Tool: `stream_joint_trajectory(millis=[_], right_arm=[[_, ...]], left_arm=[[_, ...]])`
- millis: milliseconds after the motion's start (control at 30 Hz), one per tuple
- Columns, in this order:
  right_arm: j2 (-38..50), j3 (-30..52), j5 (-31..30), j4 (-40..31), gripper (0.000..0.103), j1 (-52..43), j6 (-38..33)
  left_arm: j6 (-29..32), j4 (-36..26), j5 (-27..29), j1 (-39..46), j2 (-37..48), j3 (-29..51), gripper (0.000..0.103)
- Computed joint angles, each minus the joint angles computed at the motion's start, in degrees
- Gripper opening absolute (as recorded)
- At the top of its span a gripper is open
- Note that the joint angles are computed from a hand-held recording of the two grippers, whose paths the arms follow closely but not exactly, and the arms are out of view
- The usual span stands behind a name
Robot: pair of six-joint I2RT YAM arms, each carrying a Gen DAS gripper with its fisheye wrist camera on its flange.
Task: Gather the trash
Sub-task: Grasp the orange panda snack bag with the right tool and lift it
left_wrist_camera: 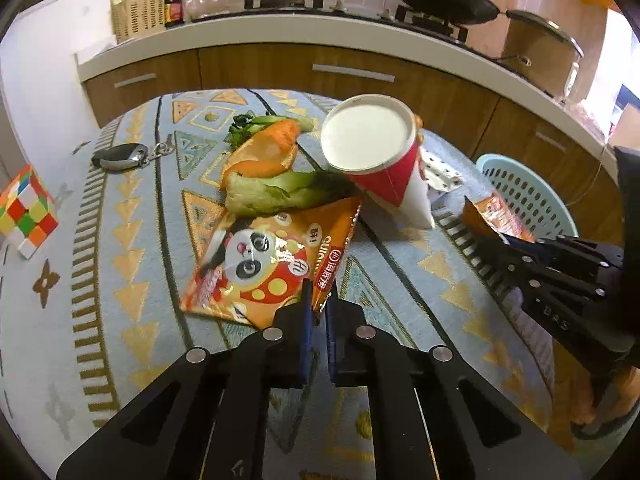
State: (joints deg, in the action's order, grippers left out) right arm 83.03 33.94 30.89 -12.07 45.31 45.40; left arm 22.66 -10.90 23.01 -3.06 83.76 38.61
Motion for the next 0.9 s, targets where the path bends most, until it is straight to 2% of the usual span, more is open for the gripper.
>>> stream_joint_trajectory(millis=[300,500,733,900], right_arm=[[-4.00,3.04,1.88,-0.63,0.007,6.50,-1.48],[-7.52,4.15,1.04,0.12,0.007,9.25,-2.53],[-16.06,2.74,-1.49,1.61,0.007,9.74,-4.29],[-22.05,3.49,3.90,-3.70,0.007,11.54,-4.19]], left_arm=[[3.99,-10.62,13.51,14.70,-5.61,1.66,0.000],[7.51,-18.56,19.67,20.99,-9.08,4.71,0.000],[7.98,-24.92,25.82,22.48,-13.36,8.13,0.000],[4.81,-24.49,25.85,17.79,-16.86,9.50,0.000]])
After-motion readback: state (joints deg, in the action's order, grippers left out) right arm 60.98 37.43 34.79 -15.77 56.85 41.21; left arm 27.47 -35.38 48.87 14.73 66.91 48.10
